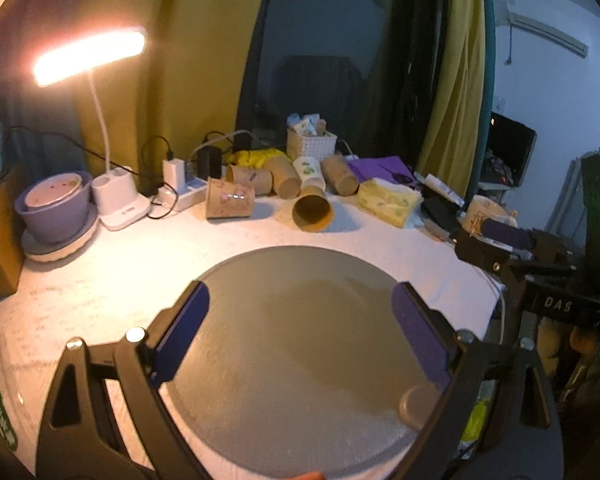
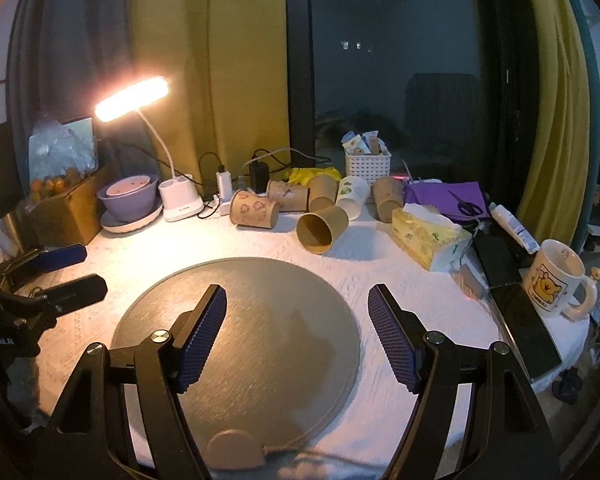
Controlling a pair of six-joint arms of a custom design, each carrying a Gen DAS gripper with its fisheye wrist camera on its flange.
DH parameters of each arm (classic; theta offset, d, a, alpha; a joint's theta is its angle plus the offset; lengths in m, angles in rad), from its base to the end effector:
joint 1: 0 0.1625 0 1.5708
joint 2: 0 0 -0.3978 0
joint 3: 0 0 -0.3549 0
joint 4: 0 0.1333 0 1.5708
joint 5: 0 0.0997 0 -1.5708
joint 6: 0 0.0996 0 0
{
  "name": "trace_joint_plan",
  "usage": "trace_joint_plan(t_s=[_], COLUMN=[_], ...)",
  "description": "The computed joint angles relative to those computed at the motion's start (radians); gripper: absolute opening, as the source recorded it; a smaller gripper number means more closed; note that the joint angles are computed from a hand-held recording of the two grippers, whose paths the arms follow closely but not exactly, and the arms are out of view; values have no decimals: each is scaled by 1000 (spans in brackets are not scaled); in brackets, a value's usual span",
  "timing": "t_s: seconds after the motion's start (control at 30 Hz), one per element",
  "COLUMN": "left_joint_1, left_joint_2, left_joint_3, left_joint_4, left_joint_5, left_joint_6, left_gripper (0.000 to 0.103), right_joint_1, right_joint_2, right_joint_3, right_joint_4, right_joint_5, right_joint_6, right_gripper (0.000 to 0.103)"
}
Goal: Flip cup upright
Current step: 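Move the left tool toward the white Green World cup among the cups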
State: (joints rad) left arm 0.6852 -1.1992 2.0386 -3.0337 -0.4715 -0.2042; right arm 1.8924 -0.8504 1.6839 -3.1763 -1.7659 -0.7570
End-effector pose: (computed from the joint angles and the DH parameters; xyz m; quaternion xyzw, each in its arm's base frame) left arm -0.2380 -0.4813 0.2905 0.1202 0.8185 -0.4814 0.2896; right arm 0.3106 -0.5717 0.1983 0.4420 -0.8100 0.3464 0.1690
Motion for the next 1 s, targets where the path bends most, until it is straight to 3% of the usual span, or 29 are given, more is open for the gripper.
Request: trace_joint_plan(t_s=[0.23, 0.6, 0.87, 1.0], left_joint_1=[95, 212, 281, 323], left_joint_2=[82, 262, 412, 497], left_joint_3=[-181, -504, -782, -972], left_joint_4=[94, 222, 352, 504], left_joint_5=[-74, -152, -200, -252], left_joint_6=[58, 137, 193, 158], left_gripper=[94, 94, 94, 94], right_joint_1=[-18, -43, -63, -70], right_joint_2=[82, 254, 399, 506], right_joint_3=[-184, -541, -852, -1078], right_joint_4=[132, 352, 545, 680], right_joint_5=[2, -12, -24, -35], right_joint_6=[7, 7, 36, 59], right_gripper=[72, 52, 52, 52])
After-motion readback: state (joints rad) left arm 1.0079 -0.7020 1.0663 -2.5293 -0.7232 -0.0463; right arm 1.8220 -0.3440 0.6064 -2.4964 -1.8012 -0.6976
